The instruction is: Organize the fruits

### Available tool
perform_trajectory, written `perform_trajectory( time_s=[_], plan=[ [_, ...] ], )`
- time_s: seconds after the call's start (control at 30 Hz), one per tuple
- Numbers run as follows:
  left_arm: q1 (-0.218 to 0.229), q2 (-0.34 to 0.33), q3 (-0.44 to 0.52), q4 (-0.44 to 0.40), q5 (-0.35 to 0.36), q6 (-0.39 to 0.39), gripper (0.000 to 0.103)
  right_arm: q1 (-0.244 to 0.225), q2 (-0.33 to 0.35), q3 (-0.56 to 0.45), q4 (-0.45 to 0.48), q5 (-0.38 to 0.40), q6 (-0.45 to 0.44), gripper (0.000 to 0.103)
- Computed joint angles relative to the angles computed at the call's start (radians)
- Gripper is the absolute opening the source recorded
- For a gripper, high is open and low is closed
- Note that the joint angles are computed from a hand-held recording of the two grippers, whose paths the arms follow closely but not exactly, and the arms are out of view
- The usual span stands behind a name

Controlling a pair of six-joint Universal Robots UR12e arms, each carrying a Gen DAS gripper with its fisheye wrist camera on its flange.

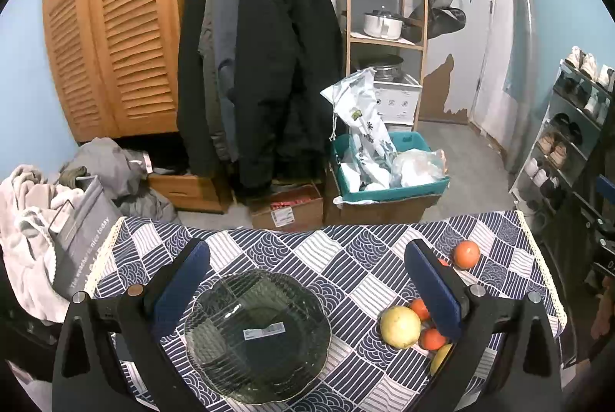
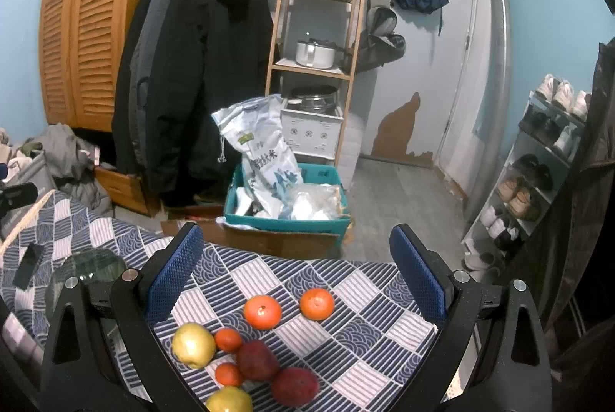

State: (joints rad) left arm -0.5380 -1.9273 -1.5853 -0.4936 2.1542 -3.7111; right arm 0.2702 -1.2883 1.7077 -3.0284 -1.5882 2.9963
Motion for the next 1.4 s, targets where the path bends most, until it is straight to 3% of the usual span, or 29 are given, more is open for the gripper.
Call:
perform_trajectory(
  time_s=[1.4],
  plan=[
    [0.001, 0.002, -0.004, 0.008, 0.005, 0.002, 0.102, 0.003, 0.000, 0.000, -0.002, -0.003, -0.003, 0.096]
  ],
)
